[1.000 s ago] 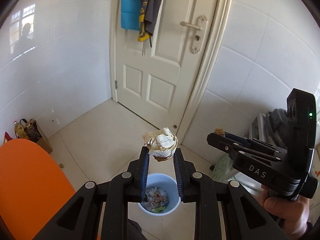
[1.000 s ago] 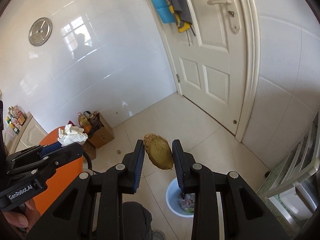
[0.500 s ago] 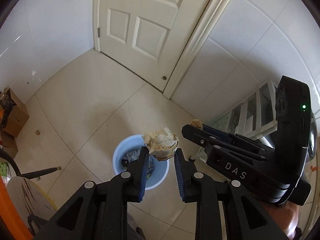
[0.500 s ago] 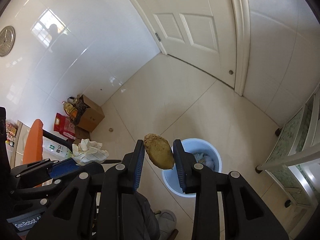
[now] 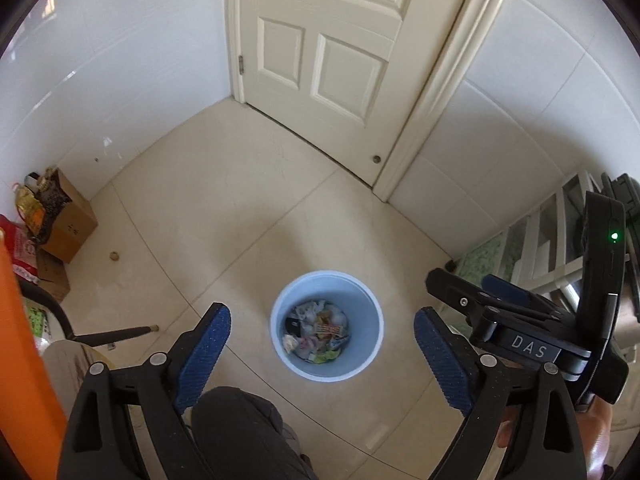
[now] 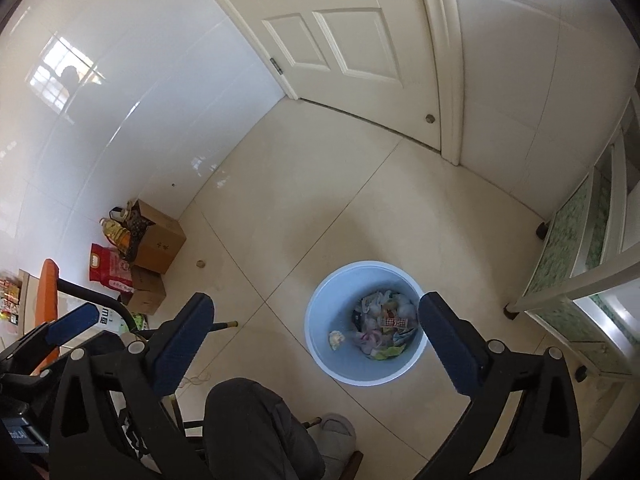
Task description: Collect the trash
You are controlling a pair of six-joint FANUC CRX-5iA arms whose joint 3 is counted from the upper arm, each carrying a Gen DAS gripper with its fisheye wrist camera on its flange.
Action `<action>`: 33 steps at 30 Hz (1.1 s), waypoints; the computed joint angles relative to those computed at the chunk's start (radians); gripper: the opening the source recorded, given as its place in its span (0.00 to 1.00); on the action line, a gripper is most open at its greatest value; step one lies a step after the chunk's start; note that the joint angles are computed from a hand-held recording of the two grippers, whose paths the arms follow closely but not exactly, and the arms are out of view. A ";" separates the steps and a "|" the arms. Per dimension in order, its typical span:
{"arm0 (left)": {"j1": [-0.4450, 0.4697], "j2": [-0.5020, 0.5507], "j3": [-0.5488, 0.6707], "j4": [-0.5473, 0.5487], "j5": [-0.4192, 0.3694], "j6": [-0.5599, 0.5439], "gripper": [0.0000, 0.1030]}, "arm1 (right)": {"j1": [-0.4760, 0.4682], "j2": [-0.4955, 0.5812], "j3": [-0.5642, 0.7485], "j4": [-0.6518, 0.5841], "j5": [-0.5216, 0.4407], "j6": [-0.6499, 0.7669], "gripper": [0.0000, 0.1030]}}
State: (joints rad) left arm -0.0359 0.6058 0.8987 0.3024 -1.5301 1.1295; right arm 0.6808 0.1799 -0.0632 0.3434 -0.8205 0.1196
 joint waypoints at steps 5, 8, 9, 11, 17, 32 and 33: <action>0.005 -0.156 -0.200 -0.021 0.122 -0.015 0.93 | 0.021 -0.007 0.021 0.036 -0.052 -0.043 1.00; 0.028 -0.246 -0.303 -0.004 0.178 -0.036 0.93 | 0.040 -0.003 0.053 0.061 -0.096 -0.045 1.00; 0.046 -0.278 -0.339 0.010 0.192 -0.053 0.93 | 0.047 -0.007 0.058 0.070 -0.100 -0.047 1.00; 0.073 -0.341 -0.404 0.031 0.231 -0.068 0.93 | 0.066 -0.010 0.078 0.093 -0.118 -0.049 1.00; 0.225 -0.544 -0.592 0.146 0.319 -0.142 0.95 | 0.152 0.001 0.174 0.233 -0.178 -0.067 1.00; 0.838 -1.077 -1.008 0.488 0.403 -0.368 0.99 | 0.391 0.260 0.678 0.514 -0.210 0.129 1.00; 0.895 -1.110 -1.033 0.513 0.391 -0.388 0.99 | 0.402 0.286 0.722 0.517 -0.216 0.155 1.00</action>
State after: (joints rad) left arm 0.8596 -0.5040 -0.1345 0.8158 -1.1394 0.7414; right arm 1.0827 0.4663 0.6589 0.8606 -1.0366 0.2745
